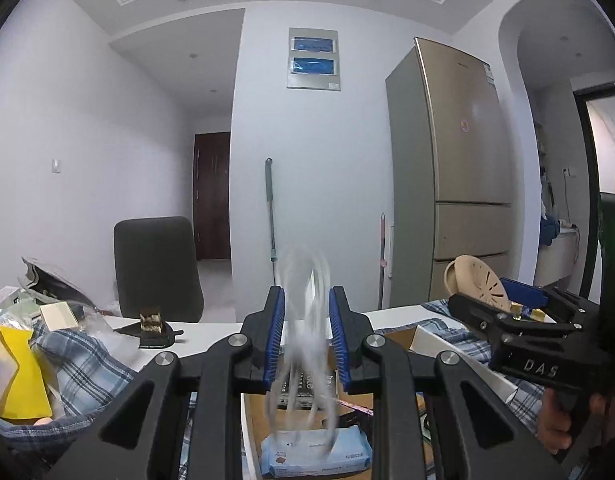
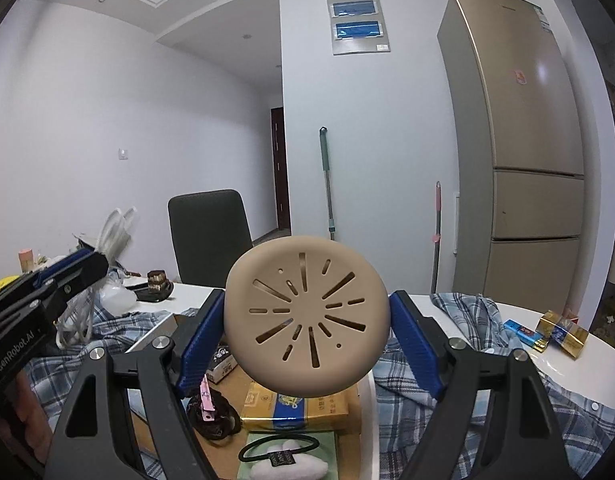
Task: Organize soft objects
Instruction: 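Lift and carry the tan disc and white cable over the box with both tools, then open the left tool to drop the white cable while the right tool releases the disc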
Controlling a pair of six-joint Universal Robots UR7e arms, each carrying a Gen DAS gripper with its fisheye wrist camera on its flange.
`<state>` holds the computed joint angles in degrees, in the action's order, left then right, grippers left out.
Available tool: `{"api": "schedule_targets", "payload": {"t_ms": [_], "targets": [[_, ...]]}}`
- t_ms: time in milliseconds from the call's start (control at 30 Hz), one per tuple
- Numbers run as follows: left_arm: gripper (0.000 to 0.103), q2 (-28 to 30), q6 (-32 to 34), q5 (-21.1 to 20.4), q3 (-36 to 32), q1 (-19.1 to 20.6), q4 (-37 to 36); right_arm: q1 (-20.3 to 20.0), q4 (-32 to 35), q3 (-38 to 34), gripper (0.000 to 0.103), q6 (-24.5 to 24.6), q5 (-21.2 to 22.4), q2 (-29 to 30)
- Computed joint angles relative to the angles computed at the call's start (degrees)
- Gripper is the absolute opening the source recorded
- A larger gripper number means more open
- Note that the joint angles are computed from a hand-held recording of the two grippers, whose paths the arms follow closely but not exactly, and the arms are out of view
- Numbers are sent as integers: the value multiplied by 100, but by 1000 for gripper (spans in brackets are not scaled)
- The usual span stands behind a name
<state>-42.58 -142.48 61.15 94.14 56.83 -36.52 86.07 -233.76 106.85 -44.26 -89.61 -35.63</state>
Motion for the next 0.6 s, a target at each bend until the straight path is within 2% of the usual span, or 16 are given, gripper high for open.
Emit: {"api": "schedule_targets", "payload": {"t_ms": [167,433,600], "targets": [[23,134,-55,51,-129,-1,241,33,71,41,80,-255,-35,49],[23,256,-401,-252,-480,65,703,60,442,-107,80,-65,-334,20],[23,381,-589,-361,-777,99,1139,84,593,-108,80,-282,-321,29]]}}
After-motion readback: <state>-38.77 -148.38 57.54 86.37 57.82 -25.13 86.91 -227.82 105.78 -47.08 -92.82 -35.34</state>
